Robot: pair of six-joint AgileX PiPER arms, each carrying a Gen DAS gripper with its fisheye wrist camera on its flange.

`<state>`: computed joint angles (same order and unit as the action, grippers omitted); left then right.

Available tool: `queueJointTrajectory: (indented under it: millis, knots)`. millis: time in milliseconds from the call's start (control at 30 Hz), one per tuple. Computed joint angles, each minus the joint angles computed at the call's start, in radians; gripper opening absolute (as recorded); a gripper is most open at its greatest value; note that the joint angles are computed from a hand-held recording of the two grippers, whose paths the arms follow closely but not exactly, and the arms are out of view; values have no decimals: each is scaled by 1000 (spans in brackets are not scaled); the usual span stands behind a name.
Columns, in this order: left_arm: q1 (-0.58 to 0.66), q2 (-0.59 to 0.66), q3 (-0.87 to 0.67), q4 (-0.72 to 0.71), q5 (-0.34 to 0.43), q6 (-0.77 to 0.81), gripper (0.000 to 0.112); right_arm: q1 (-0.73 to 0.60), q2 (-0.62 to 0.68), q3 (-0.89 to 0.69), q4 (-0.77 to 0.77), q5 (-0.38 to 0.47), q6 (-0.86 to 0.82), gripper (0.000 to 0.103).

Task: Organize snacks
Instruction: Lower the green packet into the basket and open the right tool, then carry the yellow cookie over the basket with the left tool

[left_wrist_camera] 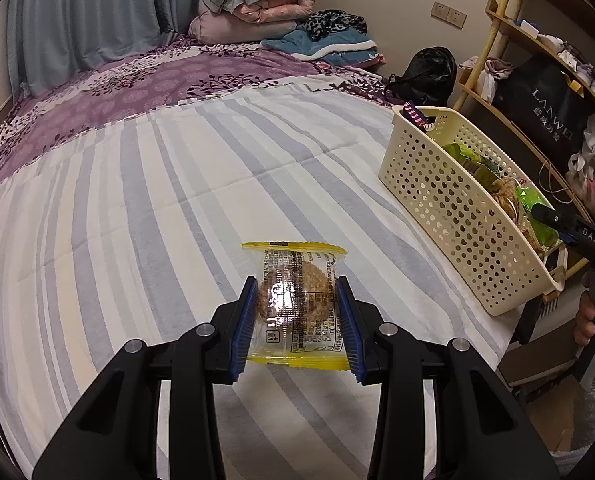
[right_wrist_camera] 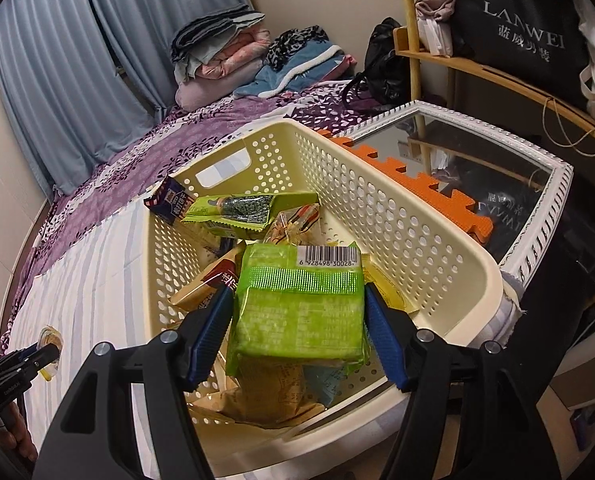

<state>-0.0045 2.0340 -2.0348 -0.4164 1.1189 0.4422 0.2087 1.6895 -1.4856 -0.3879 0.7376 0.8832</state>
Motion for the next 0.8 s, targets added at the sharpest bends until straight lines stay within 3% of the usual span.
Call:
queueJointTrajectory:
  millis: [300, 800]
  knots:
    - [-15, 2, -15, 0, 12, 1, 40, 1, -17, 13, -48, -1, 32, 66]
    - [-47, 15, -86, -8, 49, 12, 40, 10, 5, 4, 35, -39, -30, 66]
